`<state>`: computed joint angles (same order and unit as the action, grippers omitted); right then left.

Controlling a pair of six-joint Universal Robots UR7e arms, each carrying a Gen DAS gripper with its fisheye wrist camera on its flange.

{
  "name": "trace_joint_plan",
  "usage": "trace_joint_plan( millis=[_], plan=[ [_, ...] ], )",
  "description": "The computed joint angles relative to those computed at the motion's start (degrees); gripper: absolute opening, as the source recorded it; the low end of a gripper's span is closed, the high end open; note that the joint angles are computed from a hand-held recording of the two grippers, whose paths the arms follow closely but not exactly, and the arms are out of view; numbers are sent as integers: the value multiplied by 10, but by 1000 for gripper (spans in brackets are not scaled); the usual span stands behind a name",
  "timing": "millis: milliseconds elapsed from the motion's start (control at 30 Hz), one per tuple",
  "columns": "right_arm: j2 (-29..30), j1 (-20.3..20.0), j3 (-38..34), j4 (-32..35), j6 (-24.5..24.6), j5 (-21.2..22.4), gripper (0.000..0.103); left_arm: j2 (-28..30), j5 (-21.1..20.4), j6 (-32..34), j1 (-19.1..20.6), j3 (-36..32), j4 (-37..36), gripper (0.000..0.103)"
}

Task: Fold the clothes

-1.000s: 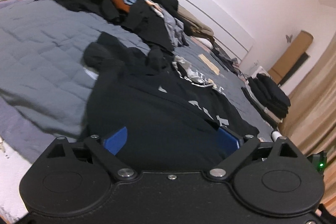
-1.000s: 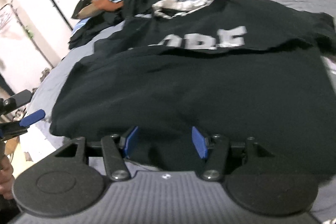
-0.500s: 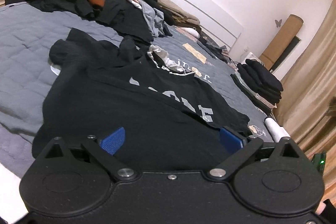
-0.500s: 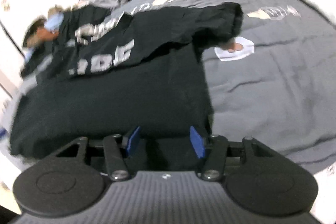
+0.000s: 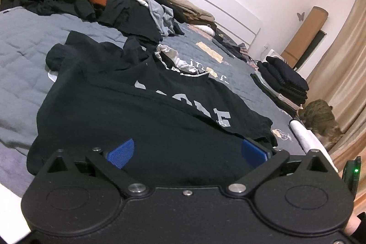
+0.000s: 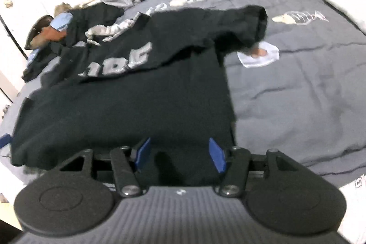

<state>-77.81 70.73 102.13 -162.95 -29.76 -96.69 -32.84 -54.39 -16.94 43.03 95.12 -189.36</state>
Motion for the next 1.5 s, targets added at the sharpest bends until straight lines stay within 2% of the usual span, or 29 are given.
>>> trace_joint_plan(
  millis=[133,233,367,500,733,967,1100,1267,1433,1500],
  plan=[
    [-12,1,13,-26,-4,41,56,4,23,21,-6,-2,-14,103],
    [-10,7,4,-23,2,67,56,9,62,51,-14,-12,-16,103],
    [11,29,-22,-17,-5,77,56,11,113,96,-17,-37,-20,103],
    [35,53,-50,-2,-21,88,56,-10,114,66,1,-60,21,103],
    [87,100,-102,21,-51,91,56,-15,139,84,44,-119,55,103],
    [156,134,-175,44,-63,86,57,-20,99,24,97,-152,93,103],
    [187,143,-210,55,-60,91,57,-3,75,62,119,-192,102,103],
    [197,137,-213,51,-41,102,57,19,24,103,151,-248,120,102],
    [206,133,-223,58,-33,109,57,52,10,119,176,-311,147,100],
    [210,131,-230,61,-30,122,57,60,8,111,185,-326,157,95]
  ],
)
